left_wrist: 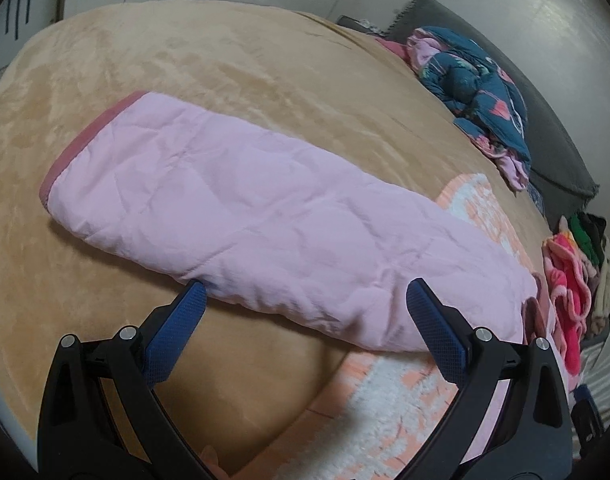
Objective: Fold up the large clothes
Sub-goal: 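Grasp the other sleeve's cuff with the left gripper, then lift the held sleeve and carry it across the jacket front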
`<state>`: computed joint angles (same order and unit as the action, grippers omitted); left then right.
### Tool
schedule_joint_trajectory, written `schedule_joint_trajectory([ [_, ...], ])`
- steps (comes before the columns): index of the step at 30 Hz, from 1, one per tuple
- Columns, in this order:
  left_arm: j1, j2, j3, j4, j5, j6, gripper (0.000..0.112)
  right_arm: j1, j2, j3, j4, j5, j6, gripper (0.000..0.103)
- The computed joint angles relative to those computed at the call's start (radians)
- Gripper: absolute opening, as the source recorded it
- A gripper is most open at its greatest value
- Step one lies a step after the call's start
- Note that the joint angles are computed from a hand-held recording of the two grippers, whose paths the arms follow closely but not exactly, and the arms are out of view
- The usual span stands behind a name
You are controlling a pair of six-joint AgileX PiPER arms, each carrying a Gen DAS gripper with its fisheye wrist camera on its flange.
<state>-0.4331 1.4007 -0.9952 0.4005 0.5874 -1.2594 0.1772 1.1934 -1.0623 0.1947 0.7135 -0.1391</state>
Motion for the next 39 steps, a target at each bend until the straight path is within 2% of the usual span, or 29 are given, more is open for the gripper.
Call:
schedule_joint_trajectory([
  [4,0.040,0.010,0.027,-0.033,-0.028,0.009,0.094,0.004,-0.001,0.012,-0.004,-0.012,0.004,0.099],
  [10,0.124,0.005,0.086,-0.101,-0.119,0.045,0.094,-0.032,-0.024,0.042,0.010,-0.017,-0.019,0.099],
  [16,0.182,0.025,0.055,-0.079,-0.123,0.028,0.094,-0.123,-0.081,0.080,0.052,-0.015,-0.081,0.099],
  [17,0.182,0.023,0.054,-0.044,-0.121,0.003,0.086,-0.141,-0.091,0.086,0.068,-0.011,-0.099,0.099],
  [18,0.182,0.022,0.054,-0.014,-0.114,-0.022,0.064,-0.165,-0.103,0.094,0.088,-0.003,-0.123,0.099],
  [20,0.180,0.000,0.076,0.072,-0.111,-0.121,0.043,-0.198,-0.124,0.104,0.108,0.009,-0.153,0.099],
  [22,0.191,-0.046,0.111,0.097,-0.145,-0.158,0.030,-0.246,-0.147,0.112,0.142,0.030,-0.193,0.099],
  [24,0.165,-0.089,0.107,0.165,-0.115,-0.199,0.019,-0.321,-0.168,0.116,0.209,0.068,-0.262,0.099],
  [28,0.106,-0.144,0.052,0.215,-0.026,-0.206,0.016,-0.451,-0.206,0.126,0.306,0.122,-0.381,0.099],
  [31,0.044,-0.153,-0.026,0.245,0.075,-0.198,0.015,-0.558,-0.222,0.124,0.373,0.188,-0.464,0.099],
  [39,-0.216,-0.080,-0.331,0.378,0.372,-0.193,0.013,-0.959,-0.255,0.090,0.593,0.461,-0.730,0.099],
])
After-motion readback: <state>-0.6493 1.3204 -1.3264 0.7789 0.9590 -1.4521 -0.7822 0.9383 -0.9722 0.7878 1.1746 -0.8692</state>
